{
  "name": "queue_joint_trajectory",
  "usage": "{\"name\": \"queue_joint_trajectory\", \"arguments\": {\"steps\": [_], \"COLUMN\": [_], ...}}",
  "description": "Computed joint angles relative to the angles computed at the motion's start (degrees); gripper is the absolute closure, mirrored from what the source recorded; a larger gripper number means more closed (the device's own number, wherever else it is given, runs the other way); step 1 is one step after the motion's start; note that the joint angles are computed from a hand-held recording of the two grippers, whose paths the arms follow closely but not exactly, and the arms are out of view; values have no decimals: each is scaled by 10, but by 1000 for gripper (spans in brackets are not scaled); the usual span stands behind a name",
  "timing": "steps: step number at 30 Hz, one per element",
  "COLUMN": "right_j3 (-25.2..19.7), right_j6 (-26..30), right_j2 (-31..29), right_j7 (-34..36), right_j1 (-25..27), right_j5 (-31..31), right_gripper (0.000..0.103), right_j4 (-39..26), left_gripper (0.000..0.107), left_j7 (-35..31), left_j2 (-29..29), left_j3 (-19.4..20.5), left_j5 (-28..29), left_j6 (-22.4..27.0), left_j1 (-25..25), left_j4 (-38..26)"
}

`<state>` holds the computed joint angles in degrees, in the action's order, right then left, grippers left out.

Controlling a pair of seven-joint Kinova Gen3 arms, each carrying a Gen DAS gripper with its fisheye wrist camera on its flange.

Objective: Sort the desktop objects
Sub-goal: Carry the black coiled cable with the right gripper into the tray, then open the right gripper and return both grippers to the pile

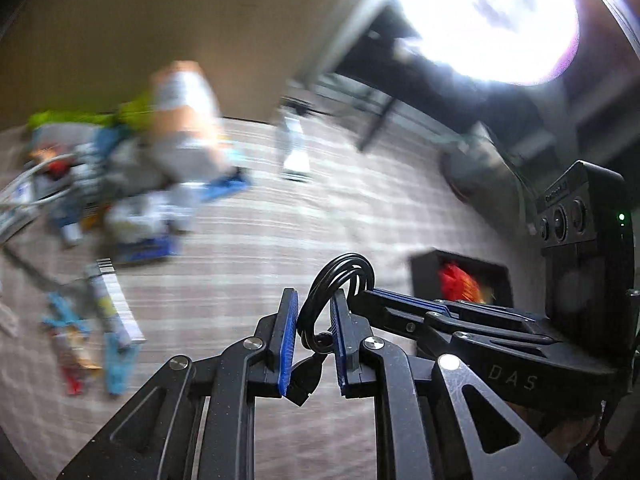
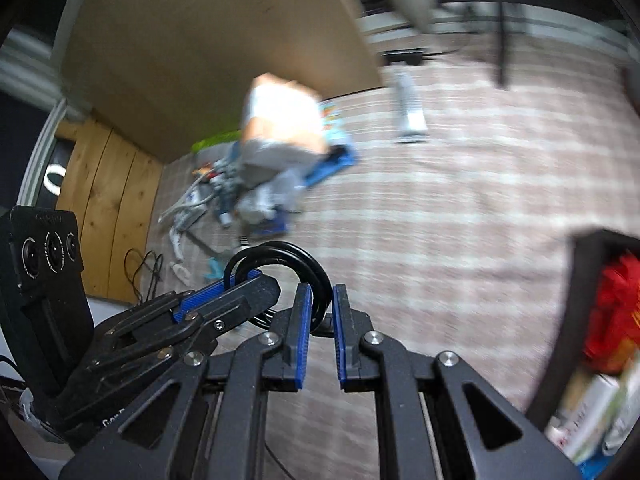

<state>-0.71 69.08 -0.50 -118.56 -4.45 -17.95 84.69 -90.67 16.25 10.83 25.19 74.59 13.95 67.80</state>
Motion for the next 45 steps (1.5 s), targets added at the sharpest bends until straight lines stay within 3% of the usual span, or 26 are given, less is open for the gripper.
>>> {"name": "queue_joint_trajectory", "arguments": {"steps": [8, 13, 23, 26, 27, 28, 30, 36, 45], "right_j3": [50, 78, 119, 126, 131, 136, 133, 118, 72], "right_j6": [53, 87, 119, 122, 122, 121, 121, 118, 105], "right_j2": [-139, -195, -234, -237, -237, -238, -238, -232, -188], "right_j7": [-12, -18, -7, 0, 3, 5, -4, -3, 7], "right_j1": [60, 87, 120, 122, 122, 123, 133, 128, 94], "right_j5": [35, 62, 85, 82, 78, 74, 80, 87, 82], "right_gripper": [92, 92, 92, 92, 91, 91, 91, 91, 90], "right_j4": [91, 119, 135, 138, 139, 141, 140, 132, 107], "left_gripper": [93, 93, 93, 91, 85, 77, 72, 72, 72], "left_j7": [28, 41, 57, 63, 69, 72, 65, 48, 43], "left_j2": [51, 102, 165, 177, 183, 183, 169, 135, 79], "left_j3": [40, 48, 38, 33, 32, 30, 24, 21, 11], "left_j5": [-38, -66, -90, -96, -98, -96, -106, -124, -125], "left_j6": [42, 74, 130, 149, 160, 162, 144, 120, 83], "left_j1": [118, 193, 271, 282, 286, 285, 289, 281, 208], "left_j4": [-99, -178, -281, -303, -313, -312, -291, -251, -164]}}
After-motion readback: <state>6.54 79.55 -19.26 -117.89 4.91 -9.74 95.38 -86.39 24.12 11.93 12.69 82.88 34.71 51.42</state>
